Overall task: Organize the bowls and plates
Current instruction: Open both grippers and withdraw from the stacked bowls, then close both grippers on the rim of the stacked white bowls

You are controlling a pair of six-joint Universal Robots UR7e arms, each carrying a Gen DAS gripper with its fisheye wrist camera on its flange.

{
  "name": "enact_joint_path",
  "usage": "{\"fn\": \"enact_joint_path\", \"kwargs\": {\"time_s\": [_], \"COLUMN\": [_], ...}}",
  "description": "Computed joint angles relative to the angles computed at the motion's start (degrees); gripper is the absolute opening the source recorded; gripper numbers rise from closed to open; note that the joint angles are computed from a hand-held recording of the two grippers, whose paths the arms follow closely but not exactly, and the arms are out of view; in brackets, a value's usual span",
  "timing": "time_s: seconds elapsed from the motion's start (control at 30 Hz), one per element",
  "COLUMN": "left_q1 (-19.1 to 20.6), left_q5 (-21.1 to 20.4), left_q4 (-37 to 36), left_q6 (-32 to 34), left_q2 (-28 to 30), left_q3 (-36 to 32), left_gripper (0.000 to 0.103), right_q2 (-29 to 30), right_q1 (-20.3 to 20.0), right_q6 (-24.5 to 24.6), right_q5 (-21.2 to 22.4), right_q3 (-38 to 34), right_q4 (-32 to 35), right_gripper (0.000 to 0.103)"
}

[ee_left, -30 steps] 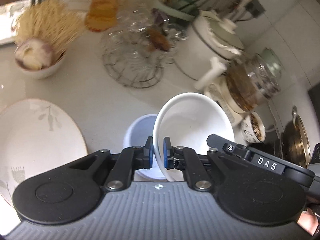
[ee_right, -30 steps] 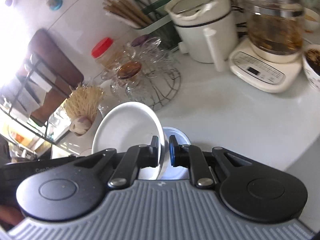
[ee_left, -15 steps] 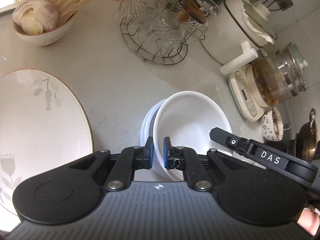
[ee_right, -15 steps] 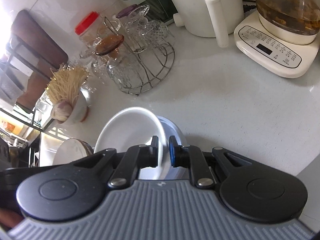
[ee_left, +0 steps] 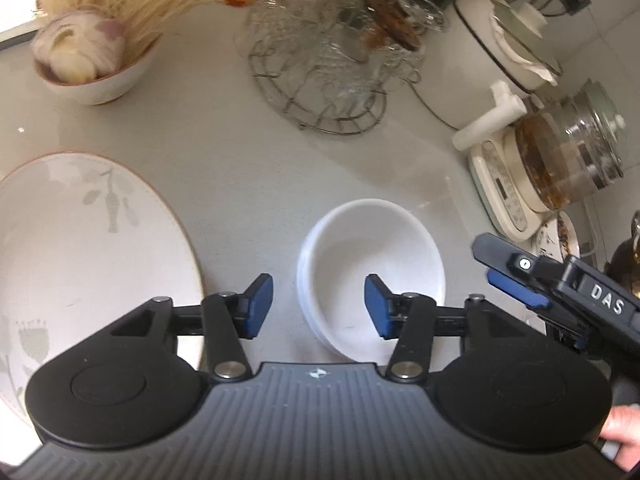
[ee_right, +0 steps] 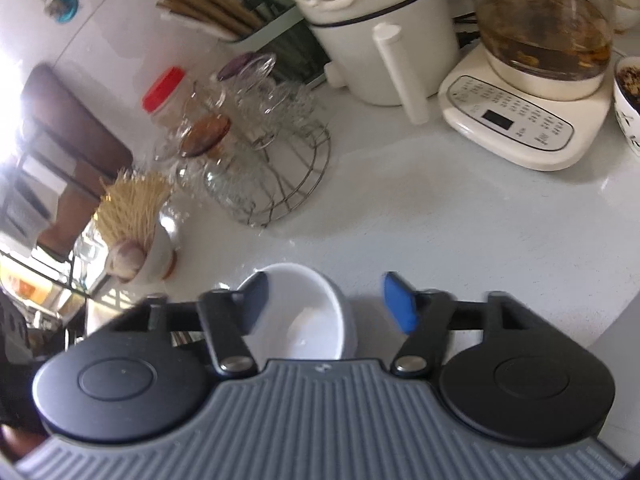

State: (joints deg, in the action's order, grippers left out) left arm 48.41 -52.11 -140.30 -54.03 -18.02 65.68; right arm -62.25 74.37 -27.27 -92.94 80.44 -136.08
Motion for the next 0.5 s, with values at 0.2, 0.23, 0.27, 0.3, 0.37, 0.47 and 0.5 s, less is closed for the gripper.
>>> {"fn": "enact_joint_path", "kwargs": {"time_s": [0.2, 0.23, 0.27, 0.3, 0.37, 0.47, 0.5], "left_q1": [0.2, 0.2, 0.1, 0.2, 0.2, 0.3, 0.4], "left_q5": [0.2, 0.3, 0.5, 0.7, 1.0, 1.4, 1.2], "left_q4": [-0.5, -0.1, 0.1, 0.3, 0.5, 1.6, 1.6], "left_q6": [2.5, 2.7, 2.8, 2.7, 2.2, 1.6, 1.7], "left_q2": [1.5, 1.7, 1.8, 2.0, 2.3, 2.8, 2.8], "left_q3": [-1.5, -1.7, -1.8, -1.9, -2.0, -2.4, -2.3], "left_gripper": [0.058, 0.058, 0.058, 0.058, 0.058, 0.058, 0.058], "right_q2": [2.5, 2.8, 3.0, 3.2, 3.8, 4.6, 4.8], "right_q1": [-1.0, -1.1, -1.1, -1.1, -1.1, -1.1, -1.1], "right_q6": [2.7, 2.5, 2.3, 2.1, 1.7, 1.4, 1.7], "right_q5": [-0.6, -0.9, -1.4, -1.8, -2.3, -3.4, -3.5], "right_q3": [-3.3, -3.6, -3.6, -3.7, -4.0, -4.3, -4.5], "right_q4": [5.5, 6.1, 6.2, 6.3, 7.1, 8.0, 8.5], "right_gripper": [0.067, 0.067, 0.067, 0.067, 0.062, 0.054, 0.049]}}
